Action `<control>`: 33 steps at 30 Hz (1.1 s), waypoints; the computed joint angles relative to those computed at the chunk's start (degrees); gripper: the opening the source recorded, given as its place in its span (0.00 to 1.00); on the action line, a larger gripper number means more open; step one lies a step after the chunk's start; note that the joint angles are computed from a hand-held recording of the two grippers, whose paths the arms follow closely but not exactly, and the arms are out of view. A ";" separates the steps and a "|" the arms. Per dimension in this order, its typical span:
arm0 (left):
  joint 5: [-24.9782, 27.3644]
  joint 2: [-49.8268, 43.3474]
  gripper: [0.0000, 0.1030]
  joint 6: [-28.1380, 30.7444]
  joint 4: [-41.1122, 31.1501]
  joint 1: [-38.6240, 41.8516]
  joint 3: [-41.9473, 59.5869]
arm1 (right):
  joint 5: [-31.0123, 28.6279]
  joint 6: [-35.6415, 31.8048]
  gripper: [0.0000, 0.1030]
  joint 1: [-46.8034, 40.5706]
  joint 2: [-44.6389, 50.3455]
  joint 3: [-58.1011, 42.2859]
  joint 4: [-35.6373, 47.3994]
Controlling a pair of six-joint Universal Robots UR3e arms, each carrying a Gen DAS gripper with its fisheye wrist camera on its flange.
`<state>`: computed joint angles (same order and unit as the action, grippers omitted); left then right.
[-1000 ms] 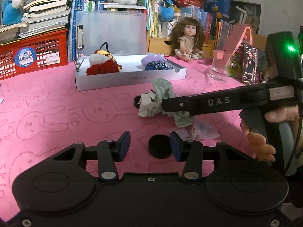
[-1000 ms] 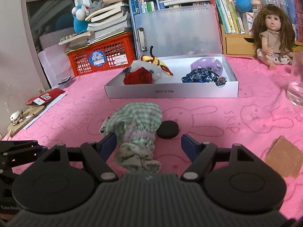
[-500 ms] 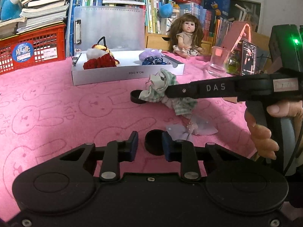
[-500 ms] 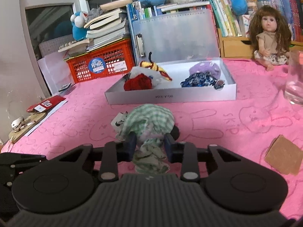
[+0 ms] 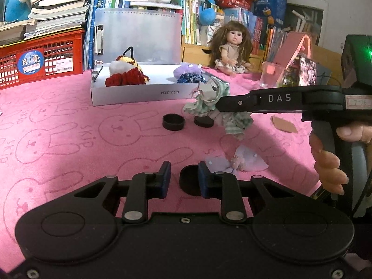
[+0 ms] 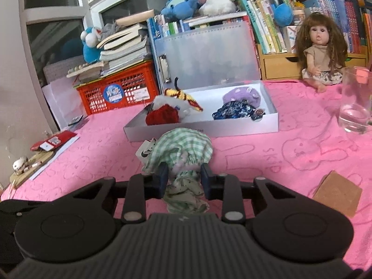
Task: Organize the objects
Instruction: 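Grasp the green gingham pouch with the right gripper while the left gripper grasps a black disc, then carry the gingham pouch over the box while the left gripper carries the black disc there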
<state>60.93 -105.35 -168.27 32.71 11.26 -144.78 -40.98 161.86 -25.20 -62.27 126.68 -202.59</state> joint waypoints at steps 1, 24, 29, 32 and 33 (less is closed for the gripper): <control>-1.19 0.29 0.23 0.27 0.42 0.66 -0.53 | -0.02 0.56 0.33 -0.18 0.06 -0.02 -0.53; 1.26 -2.71 0.29 2.54 5.42 -1.61 -1.52 | 0.72 6.33 0.33 -4.07 0.94 0.70 -5.17; 2.30 -1.86 0.29 1.24 4.86 -2.00 0.16 | 0.74 8.09 0.33 -4.62 1.32 0.17 -5.89; 3.52 -1.35 0.29 -0.32 2.67 -2.42 2.06 | 0.77 8.63 0.33 -4.94 1.30 0.01 -5.92; 4.24 -1.28 0.29 -0.89 1.95 -2.74 2.79 | 0.81 8.72 0.33 -5.07 1.30 -0.09 -5.80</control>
